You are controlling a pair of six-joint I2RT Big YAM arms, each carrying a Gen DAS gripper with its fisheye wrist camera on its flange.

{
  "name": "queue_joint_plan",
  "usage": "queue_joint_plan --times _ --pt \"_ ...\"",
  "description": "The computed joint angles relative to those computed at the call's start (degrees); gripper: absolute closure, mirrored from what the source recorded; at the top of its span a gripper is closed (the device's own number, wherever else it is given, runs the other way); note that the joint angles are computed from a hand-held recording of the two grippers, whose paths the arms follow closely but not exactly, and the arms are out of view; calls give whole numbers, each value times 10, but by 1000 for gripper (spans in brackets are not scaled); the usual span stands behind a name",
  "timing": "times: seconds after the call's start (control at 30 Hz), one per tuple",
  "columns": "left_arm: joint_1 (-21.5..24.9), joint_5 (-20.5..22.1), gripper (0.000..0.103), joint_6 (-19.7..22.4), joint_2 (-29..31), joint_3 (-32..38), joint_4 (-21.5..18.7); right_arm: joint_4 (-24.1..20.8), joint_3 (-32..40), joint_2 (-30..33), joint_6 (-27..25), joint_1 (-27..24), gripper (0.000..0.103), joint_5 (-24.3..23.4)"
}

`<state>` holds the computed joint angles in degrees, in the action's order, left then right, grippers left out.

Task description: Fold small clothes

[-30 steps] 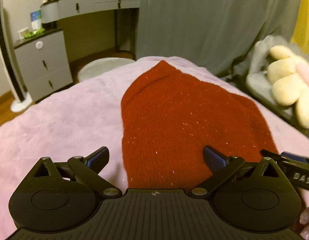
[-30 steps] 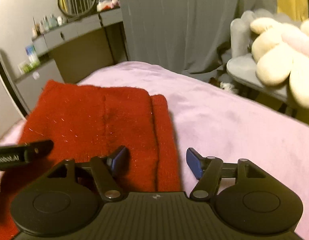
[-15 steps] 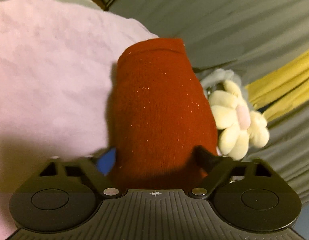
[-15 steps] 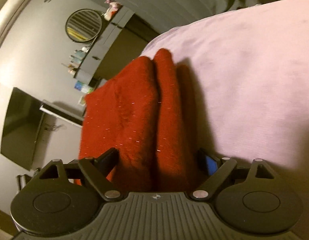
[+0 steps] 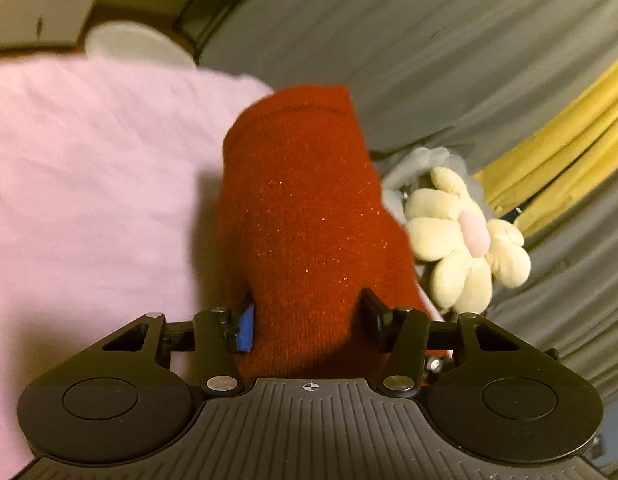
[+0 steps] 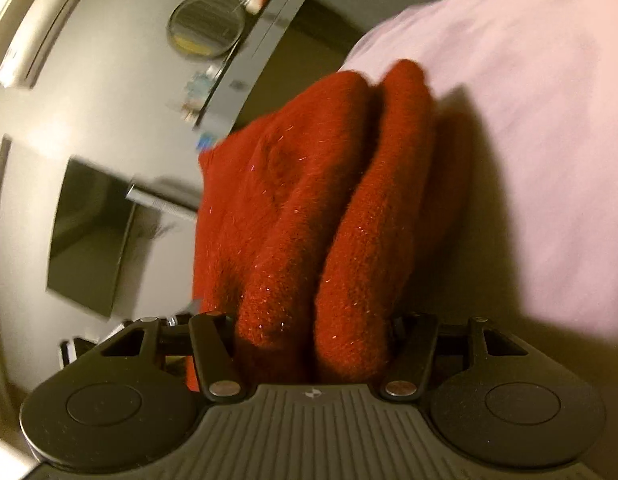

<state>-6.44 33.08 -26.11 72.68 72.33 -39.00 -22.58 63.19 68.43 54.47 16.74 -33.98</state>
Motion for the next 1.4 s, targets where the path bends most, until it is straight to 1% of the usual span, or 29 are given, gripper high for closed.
queue_joint_plan --times 0.1,0.13,0.2,0.23,0.27,0.3,0.37,0.4,0.43,0.47,0.5,0.53,0.57,0.6,0.67,0.73,0.77,0.83,0.93,0.97,1.03,1.07,1.13,1.2,1.27,1.3,1.33,1.37,1.4 --pt "32 -33 47 27 -60 -25 -40 11 -10 -7 15 43 45 -33" --pt "41 -47 47 48 -76 -31 -63 -3 -7 -9 3 57 44 -31" --pt "55 -67 47 85 -93 -36 -116 -71 16 -8 -42 84 36 4" --pt "61 -78 46 98 -97 -35 -139 -115 34 -9 -71 95 30 37" --pt "67 -85 47 101 -104 -36 -142 -156 53 -12 -96 102 28 74" --pt "72 -90 49 106 -110 -33 -139 -183 67 -18 -112 106 28 109" --pt "65 -130 47 112 -112 -18 -127 -213 92 -38 -132 123 28 222" --pt "56 -161 41 113 -110 -9 -119 -223 108 -42 -138 133 28 279" --pt "42 -198 37 110 -102 4 -113 -228 128 -38 -140 144 28 334" --pt "28 -233 33 99 -91 15 -106 -239 152 -26 -143 154 30 368" --pt "16 -255 31 87 -80 24 -97 -259 182 -6 -151 156 35 379" --pt "5 -270 30 78 -63 38 -97 -275 217 22 -156 164 54 384" --pt "-6 -279 25 80 -43 56 -99 -288 245 47 -164 170 66 384" --pt "-16 -294 25 87 -25 69 -103 -299 273 73 -173 175 68 388" --pt "-42 -364 25 86 15 96 -115 -330 318 122 -185 185 73 419" --pt "-52 -398 25 96 52 114 -127 -360 355 169 -176 183 76 440" --pt "-52 -404 25 98 62 113 -122 -367 347 172 -160 181 76 449" --pt "-54 -413 23 110 80 111 -117 -345 320 170 -155 171 79 460" --pt "-61 -419 14 95 116 119 -128 -272 267 160 -197 165 79 488" --pt "-64 -426 12 84 126 124 -135 -264 265 167 -215 170 87 514" --pt "-72 -445 9 65 130 119 -126 -234 258 180 -253 169 87 530" --pt "-74 -458 7 67 133 122 -132 -233 261 182 -251 166 87 525" --pt "-76 -459 6 71 121 119 -139 -243 265 177 -251 169 86 527" --pt "-65 -421 7 83 91 101 -134 -251 255 155 -245 180 83 527" --pt "-50 -370 7 90 27 47 -99 -253 223 104 -243 191 79 503" --pt "-40 -341 7 93 -11 17 -88 -244 195 71 -237 202 76 506" --pt "-32 -315 7 89 -46 -9 -88 -233 160 34 -222 216 71 512" --pt "-24 -298 7 83 -81 -33 -99 -227 127 -5 -209 229 61 511" --pt "-15 -280 7 78 -117 -60 -107 -232 97 -42 -189 247 56 519"
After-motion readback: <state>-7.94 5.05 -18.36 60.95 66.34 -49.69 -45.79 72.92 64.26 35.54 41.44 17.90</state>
